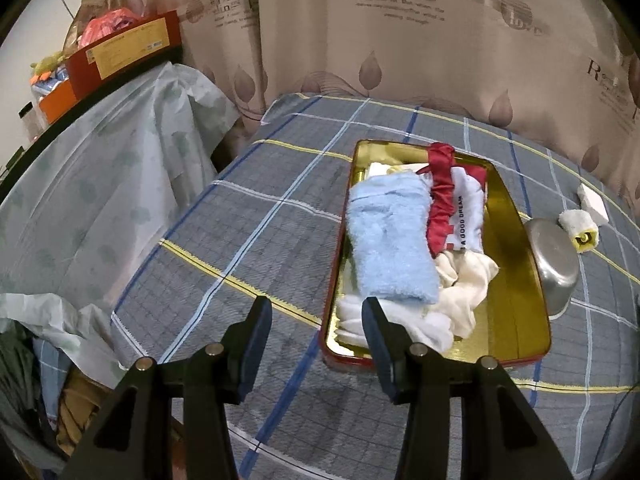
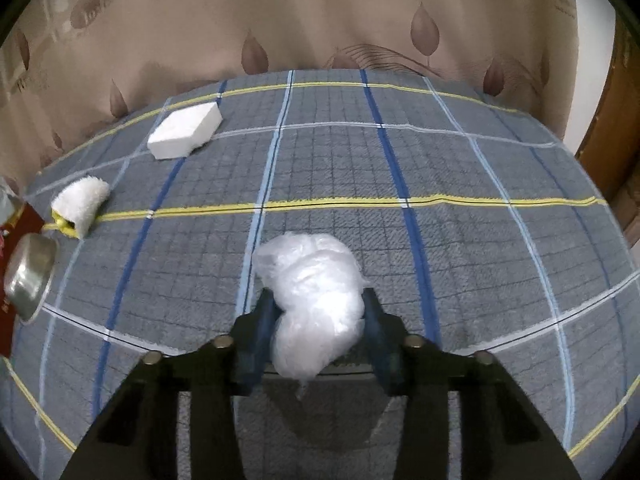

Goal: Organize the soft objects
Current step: 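Carry the plastic-wrapped cotton bundle into the gold tray and open the right tool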

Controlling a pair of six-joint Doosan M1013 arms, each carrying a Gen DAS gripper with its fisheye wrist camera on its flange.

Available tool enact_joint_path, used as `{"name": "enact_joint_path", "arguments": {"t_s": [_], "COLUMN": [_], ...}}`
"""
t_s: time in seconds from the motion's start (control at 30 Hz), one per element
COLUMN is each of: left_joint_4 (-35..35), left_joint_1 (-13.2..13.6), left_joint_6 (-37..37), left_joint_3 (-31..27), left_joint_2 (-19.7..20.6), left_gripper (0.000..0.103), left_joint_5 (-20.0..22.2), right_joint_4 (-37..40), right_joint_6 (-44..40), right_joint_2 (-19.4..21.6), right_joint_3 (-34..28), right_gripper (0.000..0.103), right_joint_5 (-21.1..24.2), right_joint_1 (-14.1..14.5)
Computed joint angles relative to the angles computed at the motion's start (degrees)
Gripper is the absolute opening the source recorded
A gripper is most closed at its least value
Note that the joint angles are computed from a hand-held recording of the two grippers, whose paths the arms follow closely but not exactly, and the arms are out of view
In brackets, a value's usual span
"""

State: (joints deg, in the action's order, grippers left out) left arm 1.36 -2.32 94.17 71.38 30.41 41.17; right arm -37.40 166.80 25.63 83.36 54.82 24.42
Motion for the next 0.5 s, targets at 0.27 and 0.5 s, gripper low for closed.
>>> {"name": "enact_joint_path", "arguments": {"t_s": [0.27, 0.5], "left_joint_4": [-1.04, -1.26], "left_joint_1": [0.25, 0.49], "left_joint_6": [-0.35, -1.77], "left_joint_3": [-0.10, -0.26], "left_joint_2": [0.06, 0.18], "left_gripper": [0.048, 0.048], "left_joint_5": [0.21, 0.35], "right_joint_4": [-1.54, -0.64], "right_joint_6": [-0.21, -5.24], "right_joint_2": [0.98, 1.46], "right_joint_3": [-1.31, -3.13], "right_gripper": [0.034, 0.033], "right_joint_5": [3.16, 4.79], "right_joint_1": [0.92, 2.64]}}
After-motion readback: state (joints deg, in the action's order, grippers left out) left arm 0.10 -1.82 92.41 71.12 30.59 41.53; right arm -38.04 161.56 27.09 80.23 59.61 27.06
